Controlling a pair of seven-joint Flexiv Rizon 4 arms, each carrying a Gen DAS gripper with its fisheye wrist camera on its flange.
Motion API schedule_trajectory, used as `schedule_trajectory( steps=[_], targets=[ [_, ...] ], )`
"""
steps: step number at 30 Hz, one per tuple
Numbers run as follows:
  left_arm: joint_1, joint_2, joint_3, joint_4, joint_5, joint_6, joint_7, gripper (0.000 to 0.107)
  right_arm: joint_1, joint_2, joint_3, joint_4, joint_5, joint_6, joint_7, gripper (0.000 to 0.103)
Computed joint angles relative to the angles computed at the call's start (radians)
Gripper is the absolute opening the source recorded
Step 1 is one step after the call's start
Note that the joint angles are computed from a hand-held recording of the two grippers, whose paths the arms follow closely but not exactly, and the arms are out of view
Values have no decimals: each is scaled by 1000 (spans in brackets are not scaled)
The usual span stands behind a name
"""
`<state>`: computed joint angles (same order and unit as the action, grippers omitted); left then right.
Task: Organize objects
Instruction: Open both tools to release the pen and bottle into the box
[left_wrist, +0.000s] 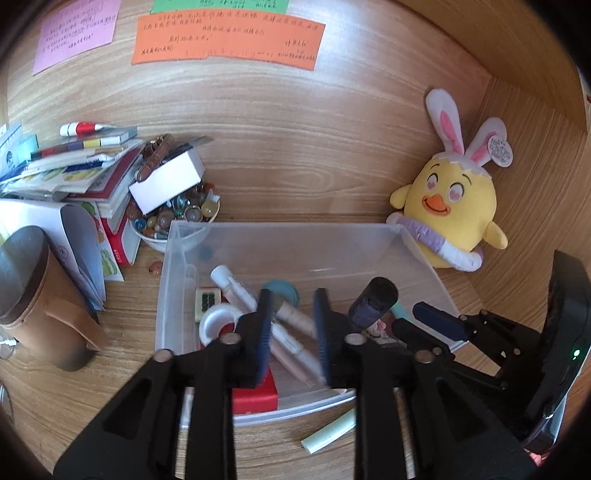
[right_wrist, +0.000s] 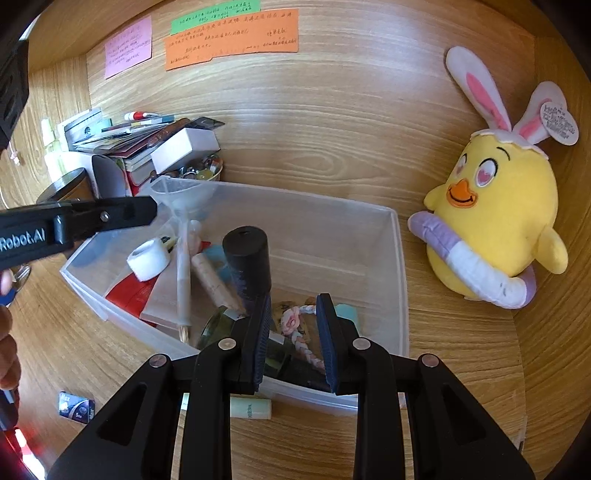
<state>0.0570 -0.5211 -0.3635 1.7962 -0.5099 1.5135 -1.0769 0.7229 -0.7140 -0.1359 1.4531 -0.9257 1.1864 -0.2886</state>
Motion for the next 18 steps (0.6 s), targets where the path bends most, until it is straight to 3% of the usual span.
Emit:
schedule_trajectory(
  steps=[6, 18],
  targets=[
    [-10, 16, 15, 24, 22, 18, -5, 49, 12, 12, -19, 18, -19, 26, 27, 43],
    [39, 87, -27, 123, 36, 77, -12, 76, 17, 77, -43, 87, -183, 88, 177, 66]
  ],
)
